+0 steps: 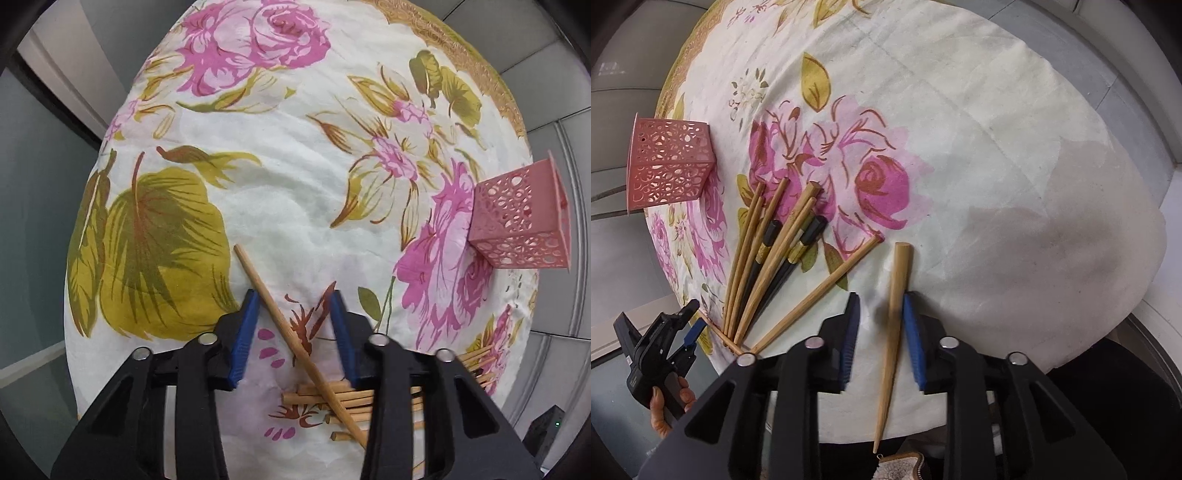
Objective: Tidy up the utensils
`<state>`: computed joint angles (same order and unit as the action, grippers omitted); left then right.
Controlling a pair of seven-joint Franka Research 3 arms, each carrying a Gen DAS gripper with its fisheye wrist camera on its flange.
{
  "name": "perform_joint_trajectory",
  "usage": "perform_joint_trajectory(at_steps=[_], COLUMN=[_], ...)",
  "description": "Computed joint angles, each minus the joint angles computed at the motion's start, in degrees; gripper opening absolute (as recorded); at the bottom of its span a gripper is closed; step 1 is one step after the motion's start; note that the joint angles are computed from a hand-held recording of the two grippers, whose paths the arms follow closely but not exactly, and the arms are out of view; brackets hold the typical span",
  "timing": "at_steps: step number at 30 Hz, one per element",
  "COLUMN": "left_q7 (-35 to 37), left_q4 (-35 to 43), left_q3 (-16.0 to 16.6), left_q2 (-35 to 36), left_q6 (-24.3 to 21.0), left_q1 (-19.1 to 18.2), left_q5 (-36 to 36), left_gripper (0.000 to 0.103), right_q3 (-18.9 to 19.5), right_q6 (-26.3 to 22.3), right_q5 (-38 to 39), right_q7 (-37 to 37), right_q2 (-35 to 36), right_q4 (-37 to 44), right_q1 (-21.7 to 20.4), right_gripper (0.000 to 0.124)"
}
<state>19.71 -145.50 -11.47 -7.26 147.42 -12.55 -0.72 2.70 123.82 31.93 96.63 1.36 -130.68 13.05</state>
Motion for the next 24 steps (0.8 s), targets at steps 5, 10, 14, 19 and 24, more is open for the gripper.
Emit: perform_joint_trajectory(at_steps=[5,10,14,19,24], left_q7=[-5.3,-10.9,-14.1,-15.3,-17.1], left_q4=[2.6,-2.4,-3.0,-1.6,-1.1], left_q3=[-1.6,-2.1,-4.3,-7.0,-8.5], left_q2=[1.9,-1.9,-8.4,-14.0,-17.5], left_q6=[-3.8,3.2,1.6,0.9,1.9], left_q1=[0.1,0.4,0.3,0.2,0.7], left_q5=[9.5,16.6,22.4,27.2,32.1], left_gripper=[0.005,0.004,0.004,0.004,0.004], right_q3=[0.9,-0.1,0.0,1.6,2.4], right_q6=[2.4,1.5,1.1,3.5,7.7], right_q5=[-5.1,-1.2,-4.4,-12.7,-16.1], right_q7=[4.3,2.7,5.7,12.5,13.3], right_q2=[-1.1,-2.4,-3.1,-1.9,-1.9], right_q4=[-0.9,-2.0,-1.9,-1.8,-3.6], right_q1=[1.5,0.5,0.3,2.1,3.9], right_gripper=[0.038,0.037,0.037,0.019,0.008])
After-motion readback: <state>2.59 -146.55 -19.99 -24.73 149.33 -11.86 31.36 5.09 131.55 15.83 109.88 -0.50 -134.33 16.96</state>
